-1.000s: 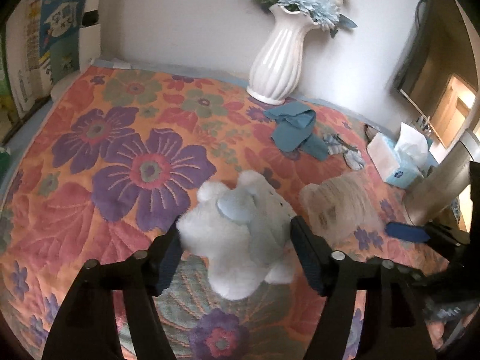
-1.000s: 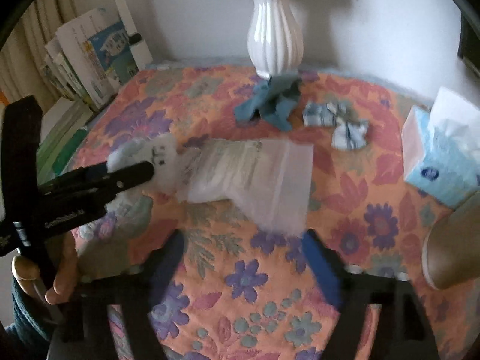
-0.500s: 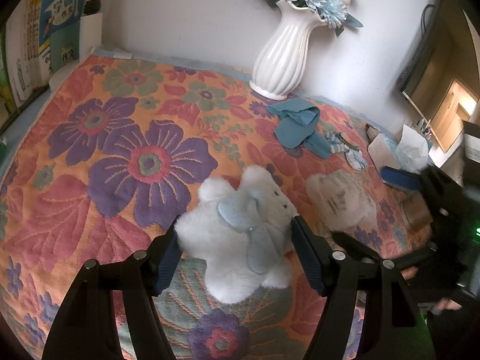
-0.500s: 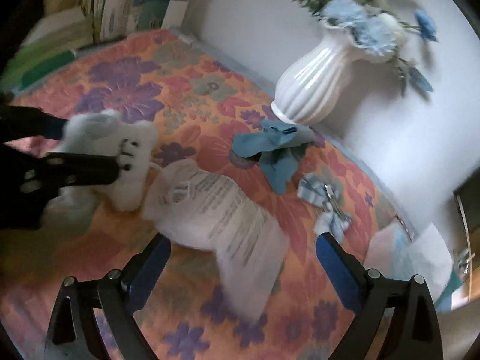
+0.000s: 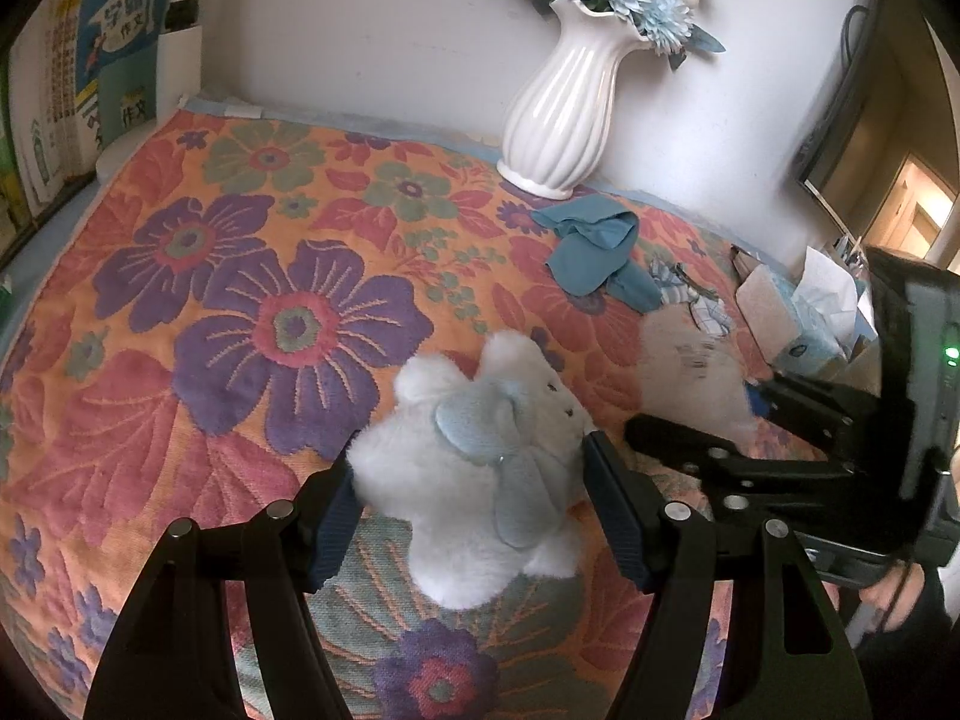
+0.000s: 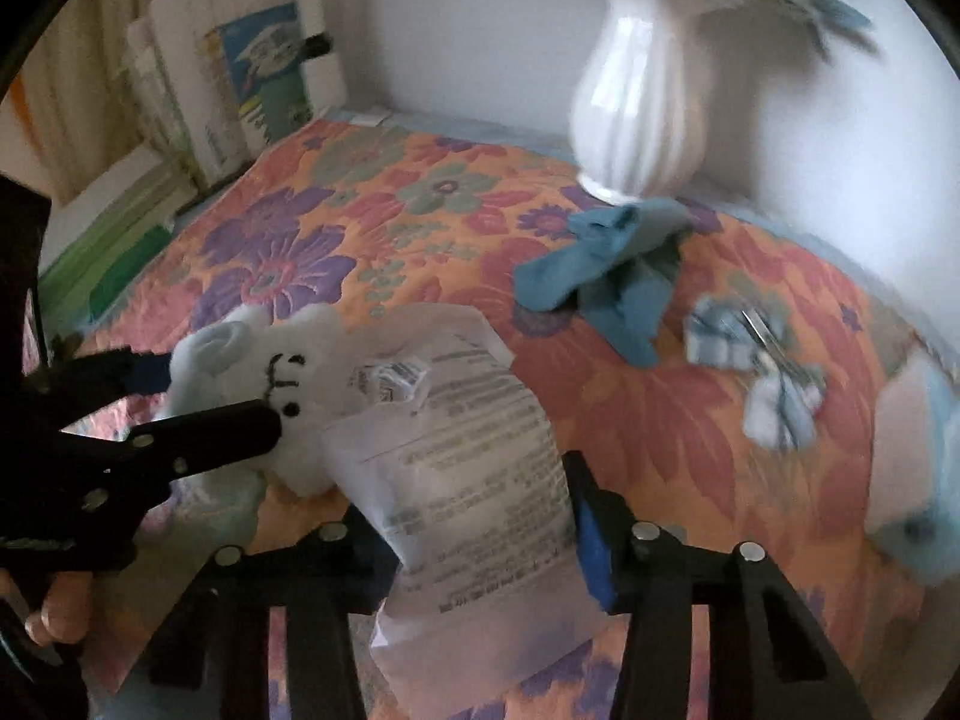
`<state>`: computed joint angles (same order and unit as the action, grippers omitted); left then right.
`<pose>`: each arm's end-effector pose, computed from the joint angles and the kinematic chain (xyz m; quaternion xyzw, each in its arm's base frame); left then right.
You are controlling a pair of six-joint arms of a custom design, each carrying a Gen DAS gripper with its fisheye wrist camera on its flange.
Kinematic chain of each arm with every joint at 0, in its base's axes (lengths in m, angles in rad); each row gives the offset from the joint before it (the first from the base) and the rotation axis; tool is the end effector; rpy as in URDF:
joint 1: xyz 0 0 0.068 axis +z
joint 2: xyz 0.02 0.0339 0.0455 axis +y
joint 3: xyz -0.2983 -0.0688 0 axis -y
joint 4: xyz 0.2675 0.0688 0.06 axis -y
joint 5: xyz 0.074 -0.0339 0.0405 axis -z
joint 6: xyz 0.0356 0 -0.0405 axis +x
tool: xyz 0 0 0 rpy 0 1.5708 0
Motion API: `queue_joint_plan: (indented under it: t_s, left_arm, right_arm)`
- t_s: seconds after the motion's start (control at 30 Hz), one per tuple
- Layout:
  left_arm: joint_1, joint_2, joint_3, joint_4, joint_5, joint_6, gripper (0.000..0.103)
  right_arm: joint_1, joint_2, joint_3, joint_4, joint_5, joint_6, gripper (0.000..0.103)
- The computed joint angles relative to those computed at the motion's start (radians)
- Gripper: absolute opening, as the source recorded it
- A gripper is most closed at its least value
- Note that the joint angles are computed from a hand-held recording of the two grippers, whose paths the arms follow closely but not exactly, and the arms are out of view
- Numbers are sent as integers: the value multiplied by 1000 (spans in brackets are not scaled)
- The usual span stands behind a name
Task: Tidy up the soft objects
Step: 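Grasp the white plush bunny with the left tool while the right tool grasps the clear sponge bag, then lift the bunny with the left tool while the right tool regrips the sponge bag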
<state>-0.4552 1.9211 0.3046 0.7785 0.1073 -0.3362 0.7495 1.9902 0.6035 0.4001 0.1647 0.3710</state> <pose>0.2168 -0.1104 0.0424 0.0746 0.9295 -0.1841 0.3108 0.2306 0.2067 0.0429 -0.1563 0.9418 0.0858 0.2850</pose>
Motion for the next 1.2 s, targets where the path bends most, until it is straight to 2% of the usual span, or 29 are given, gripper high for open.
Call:
queue_joint_plan:
  t_s: [0.1, 0.23, 0.33, 0.4, 0.43, 0.5, 0.63, 0.7, 0.73, 1.2]
  left_arm:
    - [0, 1, 0, 0, -1, 0, 68]
    - [-1, 0, 0, -1, -4, 1, 68]
    - [-7, 3, 5, -6, -9, 5, 70]
    - [-11, 4, 7, -8, -17, 9, 70]
    - [-12, 5, 7, -7, -20, 11, 70]
    - [-14, 7, 8, -8, -23, 11, 70]
    - [-13, 8, 10, -9, -23, 12, 70]
    - [-13, 9, 10, -9, -23, 13, 70]
    - [-13, 9, 10, -9, -23, 13, 71]
    - [-16, 8, 8, -7, -26, 10, 71]
  right_arm:
    - [27, -58, -70, 21, 38, 102, 44]
    - [100, -100, -123, -3, 173, 189, 44]
    - [96, -53, -146, 63, 147, 200, 45]
    - [104, -48, -145, 74, 167, 196, 45]
    - [102, -51, -152, 89, 166, 193, 46]
    - [86, -37, -146, 89, 143, 198, 57]
    - [69, -38, -166, 128, 118, 210, 65]
    - [69, -38, -161, 116, 122, 215, 82]
    - [72, -37, -158, 106, 129, 220, 85]
    - [77, -29, -131, 52, 145, 215, 88]
